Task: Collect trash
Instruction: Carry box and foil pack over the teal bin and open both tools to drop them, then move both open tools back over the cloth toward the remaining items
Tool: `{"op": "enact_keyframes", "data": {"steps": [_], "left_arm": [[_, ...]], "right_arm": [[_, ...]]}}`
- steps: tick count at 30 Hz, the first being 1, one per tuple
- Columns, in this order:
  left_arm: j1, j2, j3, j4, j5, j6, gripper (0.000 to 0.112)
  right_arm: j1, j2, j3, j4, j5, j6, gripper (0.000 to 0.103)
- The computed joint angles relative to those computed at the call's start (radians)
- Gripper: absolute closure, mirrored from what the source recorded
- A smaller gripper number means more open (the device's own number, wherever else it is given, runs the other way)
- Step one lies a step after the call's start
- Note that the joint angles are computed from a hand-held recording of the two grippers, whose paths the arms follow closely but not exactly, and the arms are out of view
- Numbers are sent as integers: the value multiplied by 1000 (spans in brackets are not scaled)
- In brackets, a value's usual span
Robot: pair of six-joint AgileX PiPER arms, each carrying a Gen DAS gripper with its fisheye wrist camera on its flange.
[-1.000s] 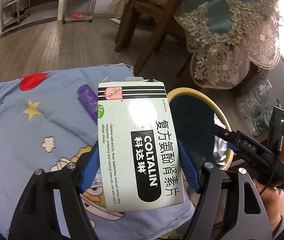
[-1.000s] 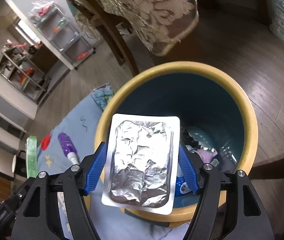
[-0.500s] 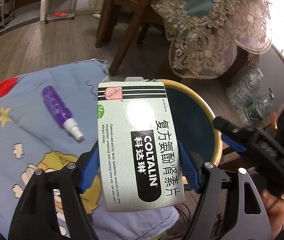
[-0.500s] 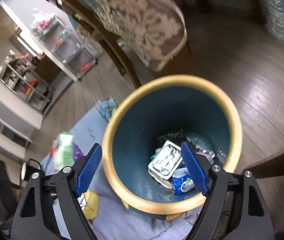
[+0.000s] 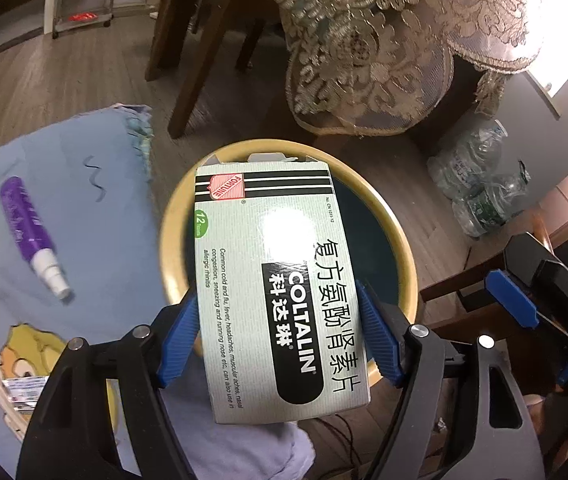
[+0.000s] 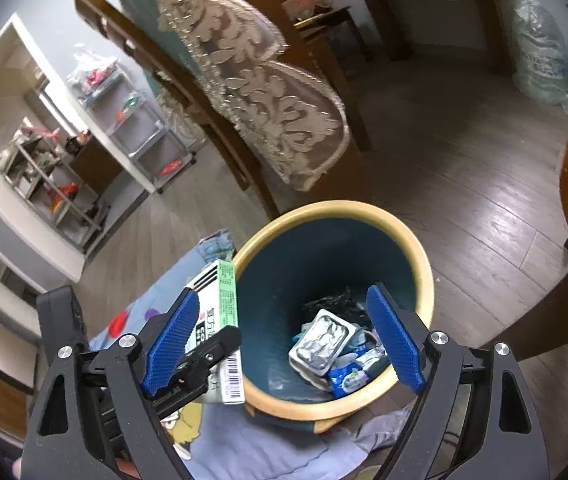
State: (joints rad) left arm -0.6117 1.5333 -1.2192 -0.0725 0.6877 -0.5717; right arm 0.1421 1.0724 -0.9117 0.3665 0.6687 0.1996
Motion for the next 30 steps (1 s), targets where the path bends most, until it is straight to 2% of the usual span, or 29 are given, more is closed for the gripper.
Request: {"op": "enact_keyframes", "data": {"steps": [1,3,7,14,22,30], "left_arm": [[-3,8,-3,-5,-4,3,39],[-10,19,-5,-6,-9,3,32],[-12,8,2,6,-11,1,28],[26,-86,69,53,3,-16,24],[153,-228,173,37,32,31,24],[320,-361,269,-24,78,144,24]], "right_arm": [[-13,0,6,13,-1,-9,17],[-19,1,11,16,-7,-7,17],[-29,1,22,35,-10,-16,17],[51,14,17,-17,-30,37,17],[209,65,-10,-148,-63,151,17],[350,122,-45,-273,-83,246,17]]}}
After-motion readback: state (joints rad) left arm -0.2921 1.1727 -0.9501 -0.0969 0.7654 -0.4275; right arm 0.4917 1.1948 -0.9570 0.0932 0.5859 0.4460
